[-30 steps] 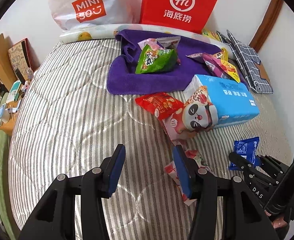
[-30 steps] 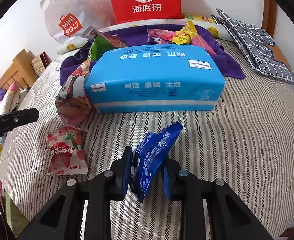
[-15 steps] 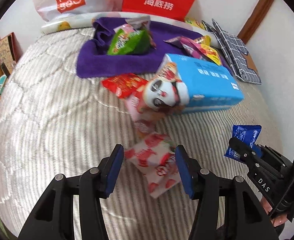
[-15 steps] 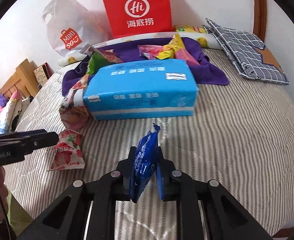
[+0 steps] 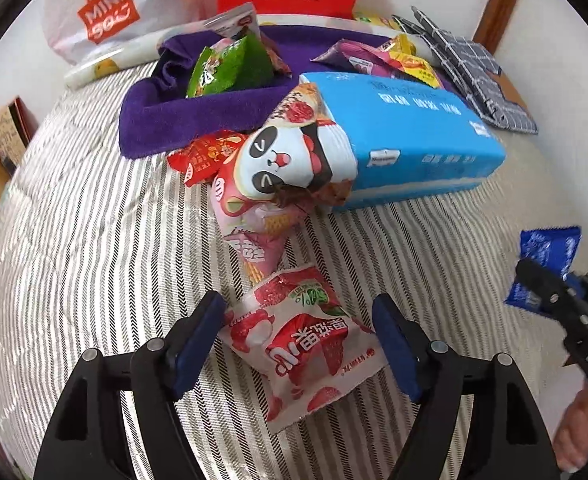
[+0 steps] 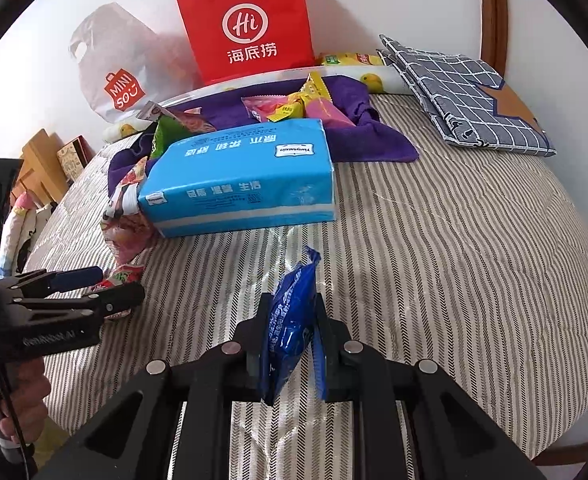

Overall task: Organize snacks
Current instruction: 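Grasp the pink-white packet with the left gripper while the right gripper holds the blue wrapper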

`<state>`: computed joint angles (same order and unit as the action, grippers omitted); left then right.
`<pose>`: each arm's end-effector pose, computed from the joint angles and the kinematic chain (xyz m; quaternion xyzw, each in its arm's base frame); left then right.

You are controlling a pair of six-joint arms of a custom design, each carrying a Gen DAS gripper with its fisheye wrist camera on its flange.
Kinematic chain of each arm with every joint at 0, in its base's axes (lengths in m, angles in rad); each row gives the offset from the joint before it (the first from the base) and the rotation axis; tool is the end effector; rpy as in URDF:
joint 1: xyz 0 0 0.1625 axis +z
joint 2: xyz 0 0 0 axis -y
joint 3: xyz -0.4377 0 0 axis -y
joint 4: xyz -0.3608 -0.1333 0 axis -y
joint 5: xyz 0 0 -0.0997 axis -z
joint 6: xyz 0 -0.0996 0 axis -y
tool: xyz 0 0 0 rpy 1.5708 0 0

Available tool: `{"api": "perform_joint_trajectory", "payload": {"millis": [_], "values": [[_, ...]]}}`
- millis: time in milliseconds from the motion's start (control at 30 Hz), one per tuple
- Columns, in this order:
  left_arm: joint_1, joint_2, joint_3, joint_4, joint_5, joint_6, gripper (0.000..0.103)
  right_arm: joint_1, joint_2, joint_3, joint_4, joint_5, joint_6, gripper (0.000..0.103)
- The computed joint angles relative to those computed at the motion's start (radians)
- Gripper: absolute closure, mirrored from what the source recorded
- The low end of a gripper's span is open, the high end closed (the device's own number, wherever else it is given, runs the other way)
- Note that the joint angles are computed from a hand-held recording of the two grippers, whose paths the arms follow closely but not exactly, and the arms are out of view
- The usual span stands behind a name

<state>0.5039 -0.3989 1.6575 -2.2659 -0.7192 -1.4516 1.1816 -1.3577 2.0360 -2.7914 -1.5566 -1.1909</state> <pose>-0.3928 -0.4544 -0.1196 -0.0545 0.8806 -0.3000 0.3626 -0.0690 -0.5232 0.3301 0.3777 -0.8863 0.1934 0.1855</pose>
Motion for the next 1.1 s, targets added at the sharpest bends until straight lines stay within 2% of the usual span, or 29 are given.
{"api": "perform_joint_trajectory", "payload": {"millis": [67,133,167,233,267,300,400,533,567,600,667,733,800,900,1033,1067,1100], "values": [[-0.004,0.008,-0.014,0.035,0.010,-0.006,0.028,0.002,0.002,0.003,-0.007,-0.007,0.000,0.086],[-0.009,0.009,-0.012,0.043,0.021,-0.011,0.033,0.005,0.005,0.004,-0.013,-0.014,0.001,0.086],[-0.015,0.007,0.007,0.002,0.034,0.003,0.044,0.006,0.006,0.005,-0.015,-0.017,0.000,0.086],[-0.020,0.000,0.032,-0.057,0.039,0.024,0.054,0.010,0.008,0.009,-0.024,-0.024,0.002,0.086],[-0.024,-0.004,0.040,-0.071,0.044,0.027,0.076,0.012,0.008,0.011,-0.029,-0.028,0.002,0.086],[-0.025,-0.006,0.044,-0.080,0.042,0.033,0.084,0.013,0.008,0.014,-0.032,-0.030,0.000,0.086],[-0.027,-0.014,0.068,-0.142,0.035,0.057,0.087,0.019,0.009,0.023,-0.045,-0.037,-0.005,0.086],[-0.030,-0.021,0.078,-0.142,0.029,0.041,0.086,0.027,0.011,0.033,-0.060,-0.049,-0.005,0.086],[-0.030,-0.024,0.079,-0.132,0.026,0.036,0.080,0.029,0.012,0.035,-0.064,-0.051,-0.006,0.086],[-0.031,-0.024,0.075,-0.115,0.022,0.030,0.067,0.031,0.013,0.037,-0.067,-0.054,-0.008,0.086],[-0.034,-0.023,0.052,-0.015,0.017,-0.016,0.048,0.035,0.016,0.043,-0.076,-0.060,-0.012,0.086],[-0.042,-0.020,0.039,0.068,0.040,-0.063,0.046,0.040,0.020,0.050,-0.089,-0.070,-0.017,0.086],[-0.041,-0.021,0.050,0.057,0.034,-0.061,0.037,0.045,0.024,0.056,-0.102,-0.078,-0.022,0.086],[-0.035,-0.022,0.069,0.031,0.021,-0.071,0.030,0.053,0.029,0.065,-0.117,-0.087,-0.028,0.086],[-0.041,-0.026,0.093,-0.006,0.032,-0.063,0.029,0.062,0.038,0.070,-0.129,-0.097,-0.027,0.086],[-0.043,-0.026,0.101,-0.022,0.036,-0.060,0.030,0.064,0.039,0.069,-0.130,-0.099,-0.026,0.086],[-0.046,-0.028,0.112,-0.042,0.041,-0.057,0.038,0.066,0.041,0.070,-0.132,-0.101,-0.025,0.086]]}}
